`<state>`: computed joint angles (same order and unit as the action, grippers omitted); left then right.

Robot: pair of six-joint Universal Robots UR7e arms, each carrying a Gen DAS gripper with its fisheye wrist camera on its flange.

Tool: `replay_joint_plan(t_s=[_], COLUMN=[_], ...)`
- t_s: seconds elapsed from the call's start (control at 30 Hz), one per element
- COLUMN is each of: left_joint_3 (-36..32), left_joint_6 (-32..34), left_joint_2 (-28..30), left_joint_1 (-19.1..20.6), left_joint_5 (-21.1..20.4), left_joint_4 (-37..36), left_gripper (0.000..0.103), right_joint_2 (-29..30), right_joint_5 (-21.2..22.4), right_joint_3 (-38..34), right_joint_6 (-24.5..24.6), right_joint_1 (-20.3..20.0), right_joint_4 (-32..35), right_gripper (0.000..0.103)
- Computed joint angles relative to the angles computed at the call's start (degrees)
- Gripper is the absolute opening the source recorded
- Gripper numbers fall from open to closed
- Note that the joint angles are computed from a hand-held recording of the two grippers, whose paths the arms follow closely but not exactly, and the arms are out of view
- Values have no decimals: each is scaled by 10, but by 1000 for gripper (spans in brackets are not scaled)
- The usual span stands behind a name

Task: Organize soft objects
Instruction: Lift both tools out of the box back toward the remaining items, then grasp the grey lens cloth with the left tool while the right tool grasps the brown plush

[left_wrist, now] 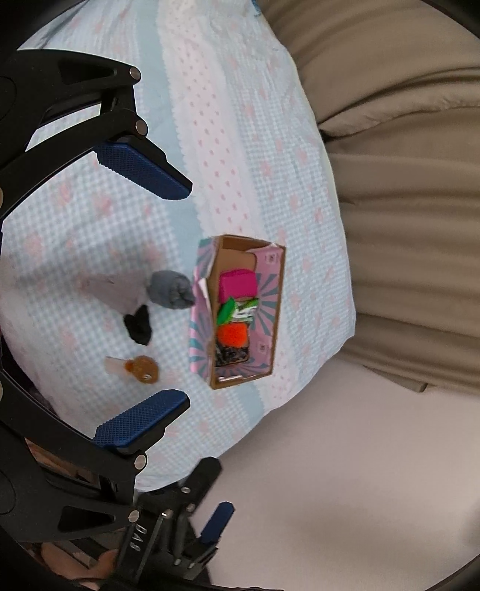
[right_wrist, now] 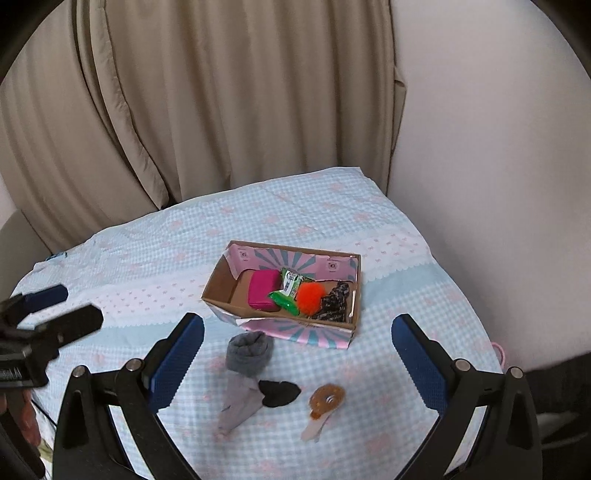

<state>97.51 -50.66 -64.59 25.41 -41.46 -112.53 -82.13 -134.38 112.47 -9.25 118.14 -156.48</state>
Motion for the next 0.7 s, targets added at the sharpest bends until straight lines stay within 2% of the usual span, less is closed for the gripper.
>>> replay_joint_plan(t_s=[0.23,0.4,0.57,0.7], left_joint_3=[68,112,162,209], left_joint_6=[52,73,106,139], left_joint_2=[-48,-64,-57,-35], left_joint_1=[-6,3,20,37], left_joint_5=[-26,-36,-53,-60], left_joint_4=[-45,-92,-174,-266], left_gripper=[102,102,102,102], right_joint_2=[-1,6,15,33], right_joint_5=[-52,-82,-83,-78], right_joint_3=[50,81,110,141], right_joint_6=[68,88,86,47], right_joint_1=[40,43,21,-11], right_joint_4=[-39,-74,-118,-191], right_gripper=[101,101,101,101])
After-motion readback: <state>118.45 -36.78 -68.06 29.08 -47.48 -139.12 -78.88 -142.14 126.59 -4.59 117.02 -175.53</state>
